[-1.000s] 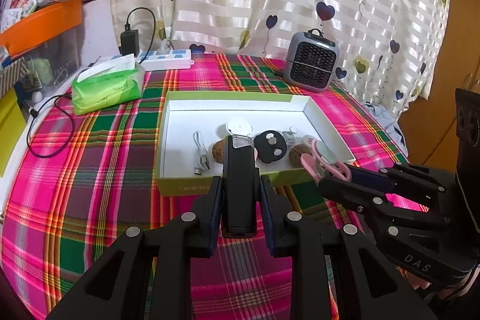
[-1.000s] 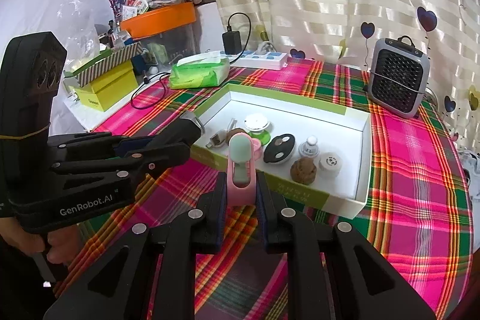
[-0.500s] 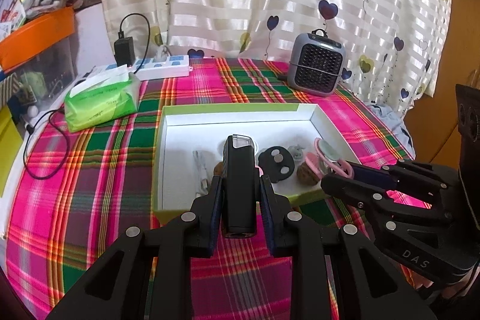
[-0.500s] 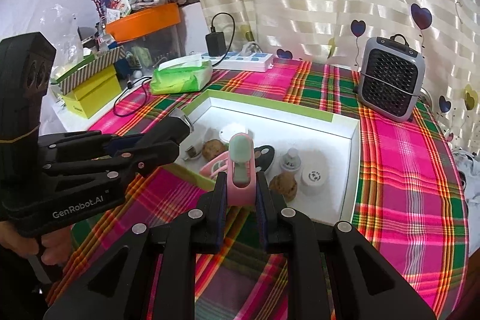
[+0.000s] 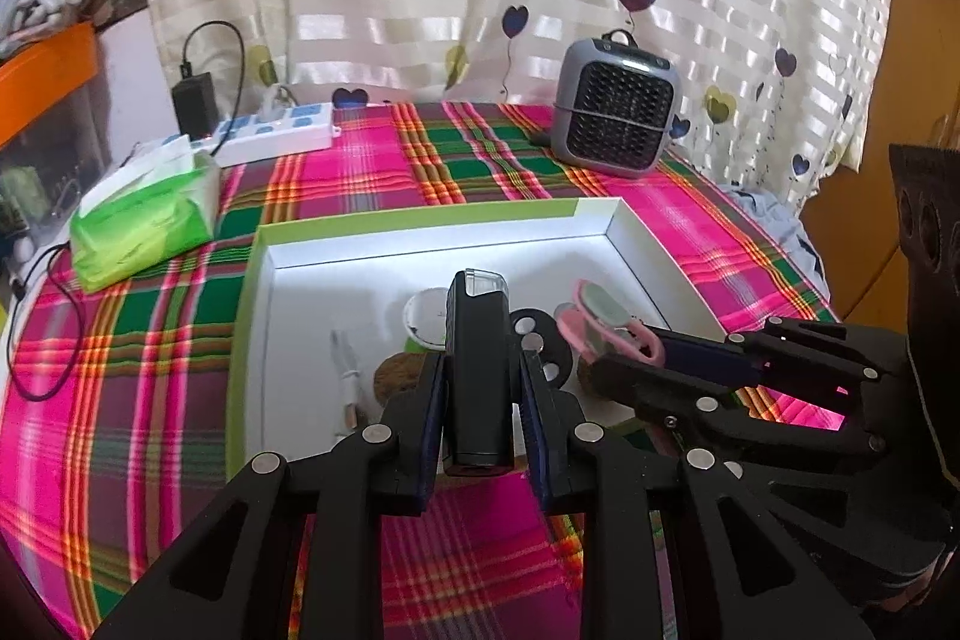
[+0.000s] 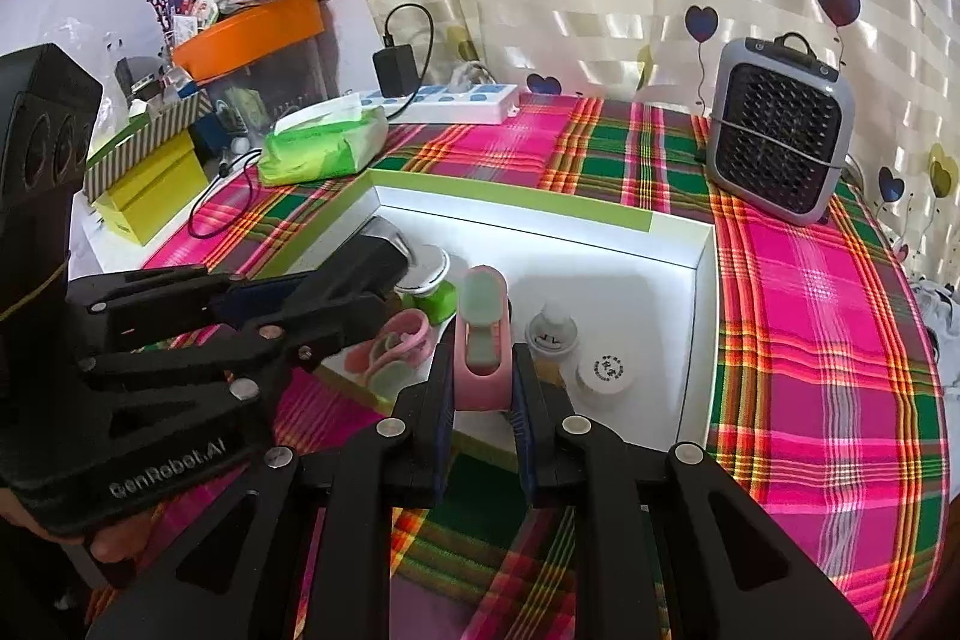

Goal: Organize objects
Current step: 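Carry the pink stapler and black object over the tray with both tools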

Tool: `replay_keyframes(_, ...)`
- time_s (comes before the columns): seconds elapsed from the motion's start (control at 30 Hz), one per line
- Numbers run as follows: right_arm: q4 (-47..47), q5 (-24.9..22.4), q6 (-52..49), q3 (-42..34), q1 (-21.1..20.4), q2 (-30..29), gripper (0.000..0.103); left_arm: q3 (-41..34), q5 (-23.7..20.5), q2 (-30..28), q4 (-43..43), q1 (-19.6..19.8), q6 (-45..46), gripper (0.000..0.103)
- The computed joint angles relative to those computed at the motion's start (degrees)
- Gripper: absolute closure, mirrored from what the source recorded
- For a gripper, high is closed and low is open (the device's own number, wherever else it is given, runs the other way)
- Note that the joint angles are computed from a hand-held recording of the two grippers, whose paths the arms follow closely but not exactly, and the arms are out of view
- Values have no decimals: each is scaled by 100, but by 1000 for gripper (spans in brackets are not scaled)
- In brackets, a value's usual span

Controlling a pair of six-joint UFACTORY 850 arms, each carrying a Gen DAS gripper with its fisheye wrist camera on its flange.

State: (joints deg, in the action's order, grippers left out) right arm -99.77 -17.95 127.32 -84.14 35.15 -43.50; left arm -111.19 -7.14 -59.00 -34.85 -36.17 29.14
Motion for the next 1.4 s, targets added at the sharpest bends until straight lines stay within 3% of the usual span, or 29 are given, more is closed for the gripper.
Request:
replay_keyframes(0.33,217,83,-190,-71,-68,-82,85,-441,-257,-284,429,4,-370,81)
replay_keyframes(0.7,929,-4,-1066,-283,-78,-193,85,-857,-577,-544,961,28,-947,82)
replay_keyframes(0.97,1118,-59,-1338,-302,-39,-193,84,-819,-616,-521,575,53,-586,81)
replay_keyframes(1.4,653,-189,-912,-135,50,-70,81,-332,-417,-206,-471,73,402,78)
